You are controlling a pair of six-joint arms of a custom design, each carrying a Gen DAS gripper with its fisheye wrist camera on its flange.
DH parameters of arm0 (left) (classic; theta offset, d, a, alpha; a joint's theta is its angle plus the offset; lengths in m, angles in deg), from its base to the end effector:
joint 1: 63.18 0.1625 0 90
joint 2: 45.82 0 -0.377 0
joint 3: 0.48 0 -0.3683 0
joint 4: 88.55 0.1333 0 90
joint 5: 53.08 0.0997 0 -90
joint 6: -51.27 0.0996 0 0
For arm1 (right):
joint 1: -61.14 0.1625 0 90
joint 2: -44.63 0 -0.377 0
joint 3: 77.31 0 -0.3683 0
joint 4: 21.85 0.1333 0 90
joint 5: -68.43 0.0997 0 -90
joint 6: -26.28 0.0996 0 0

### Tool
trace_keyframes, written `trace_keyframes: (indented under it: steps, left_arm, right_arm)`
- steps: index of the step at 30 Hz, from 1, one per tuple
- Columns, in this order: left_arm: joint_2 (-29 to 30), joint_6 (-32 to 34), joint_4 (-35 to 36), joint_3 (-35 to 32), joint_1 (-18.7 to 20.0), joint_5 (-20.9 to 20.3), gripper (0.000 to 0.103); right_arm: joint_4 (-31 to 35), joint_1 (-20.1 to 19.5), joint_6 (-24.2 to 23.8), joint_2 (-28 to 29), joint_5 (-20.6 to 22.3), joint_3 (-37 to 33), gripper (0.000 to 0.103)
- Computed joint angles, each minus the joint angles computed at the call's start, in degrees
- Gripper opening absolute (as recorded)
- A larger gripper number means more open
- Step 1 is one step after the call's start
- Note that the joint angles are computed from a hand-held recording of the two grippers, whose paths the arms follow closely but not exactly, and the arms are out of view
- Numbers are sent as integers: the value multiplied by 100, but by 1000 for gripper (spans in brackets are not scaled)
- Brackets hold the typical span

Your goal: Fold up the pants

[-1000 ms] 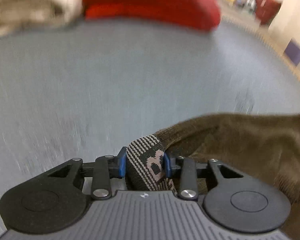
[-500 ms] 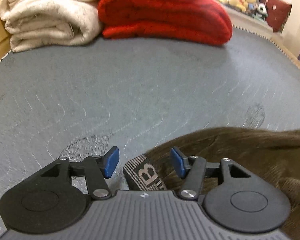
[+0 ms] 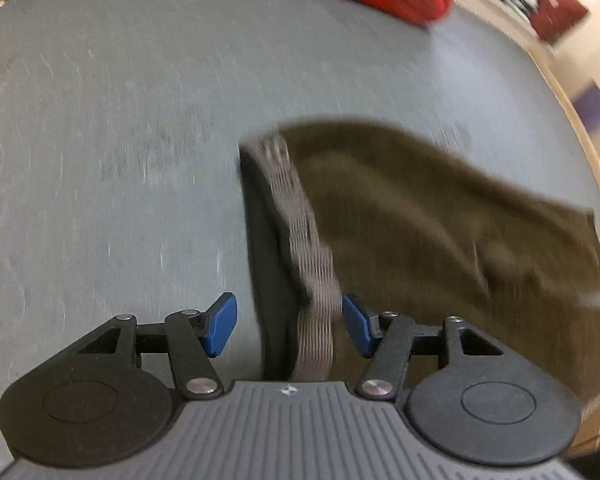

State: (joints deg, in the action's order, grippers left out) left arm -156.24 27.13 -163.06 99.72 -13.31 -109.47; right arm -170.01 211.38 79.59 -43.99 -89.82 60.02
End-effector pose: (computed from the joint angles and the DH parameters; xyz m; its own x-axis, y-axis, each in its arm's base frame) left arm -0.0638 -0.3681 0.4894 -0.8137 0.2139 -0.5406 0.3387 0.9302 -0.1416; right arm 0.3297 -0.1416 0.2426 -0.8757 0.2457 0.4158 -0.2580 0.4898 -0.8328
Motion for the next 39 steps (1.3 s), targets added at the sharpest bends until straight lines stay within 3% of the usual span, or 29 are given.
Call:
trace_keyframes:
  steps: [2,5,9,13,18,22,25,26,27,33,39]
  left_arm:
    - [-368,38,129,252,-47,-73,64]
    - [-404,-74,415,280,174,-279,62]
    - [-460,251,308,355,336,-263,62]
    - [-380,436,99,463,580,-378,62]
    - [-177,763,-271,628,736,-497,62]
    - [-12,856,-360,740,781,-446,62]
    - [88,878,-273,833,762,-295,58]
    - [97,903,-280,857,760,-283,57]
    - [104,940,-309,875,773,-302,50]
    - [-66,1224,-292,921,633,-412,18]
    - [-443,1294,-52,633,406,-555,13]
  right_arm:
    - [216,321,496,562,720,-134,33]
    - [68,701,267,1765,1315,-453,33]
    - [-631,932,-489,3001,2116,-864,32]
    - [-496,1025,-1523,3706,2582,-1235,32]
    - [-415,997,-2386,4104,2930,-1340,35]
    - [-433,1003,-3097,4352,2842,-1419,43]
    - [-418,916,-3309,4333,2843,-1436,42]
    - [-404,888,-3369,4310,2877,-1449,37]
    - [-488,864,-3442,4319,2880,-1422,26]
    - [-541,842,-3738,4329,2975,-1486,12]
    - [-891,897,-4099,4229,3167,-1490,10]
